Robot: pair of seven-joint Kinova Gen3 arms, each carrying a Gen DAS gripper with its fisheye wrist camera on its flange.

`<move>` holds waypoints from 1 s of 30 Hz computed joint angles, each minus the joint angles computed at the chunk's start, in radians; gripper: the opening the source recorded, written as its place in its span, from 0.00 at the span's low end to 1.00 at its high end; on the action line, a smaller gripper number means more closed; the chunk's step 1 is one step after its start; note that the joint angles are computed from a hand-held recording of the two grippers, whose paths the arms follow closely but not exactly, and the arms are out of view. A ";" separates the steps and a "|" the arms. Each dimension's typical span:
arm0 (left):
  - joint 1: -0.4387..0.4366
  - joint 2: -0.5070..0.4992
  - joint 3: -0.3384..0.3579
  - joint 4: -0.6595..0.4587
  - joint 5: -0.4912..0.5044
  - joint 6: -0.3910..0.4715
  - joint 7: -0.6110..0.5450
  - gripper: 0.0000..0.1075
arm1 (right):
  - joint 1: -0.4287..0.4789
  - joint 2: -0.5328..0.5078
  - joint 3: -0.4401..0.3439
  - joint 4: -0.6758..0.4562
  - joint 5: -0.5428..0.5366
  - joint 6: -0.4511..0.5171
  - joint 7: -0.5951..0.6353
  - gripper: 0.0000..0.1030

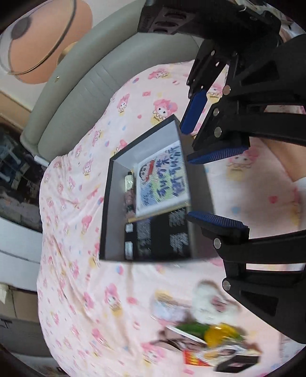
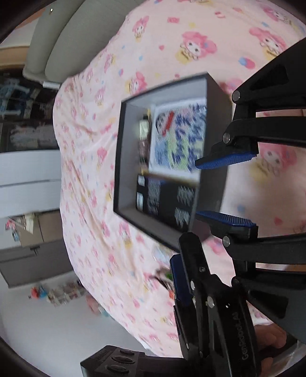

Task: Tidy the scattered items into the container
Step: 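Open the right gripper and move it back to the pile, then grasp the black square frame with the right gripper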

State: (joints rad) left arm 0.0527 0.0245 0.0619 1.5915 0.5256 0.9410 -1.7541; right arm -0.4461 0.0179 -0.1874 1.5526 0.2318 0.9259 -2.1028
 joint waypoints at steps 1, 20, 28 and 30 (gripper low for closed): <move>-0.012 -0.022 -0.012 0.019 0.009 0.009 -0.003 0.41 | -0.007 0.002 -0.006 -0.004 -0.002 0.001 -0.005 0.32; -0.412 -0.022 -0.346 0.230 0.018 0.098 -0.196 0.49 | -0.209 0.526 -0.041 -0.525 -0.307 0.117 0.332 0.32; -0.592 0.138 -0.302 0.273 0.172 0.151 -0.347 0.49 | -0.317 0.777 0.017 -0.896 -0.344 0.341 0.407 0.32; -0.621 0.158 -0.278 0.268 0.184 0.155 -0.356 0.49 | -0.346 0.830 0.040 -0.989 -0.332 0.405 0.426 0.32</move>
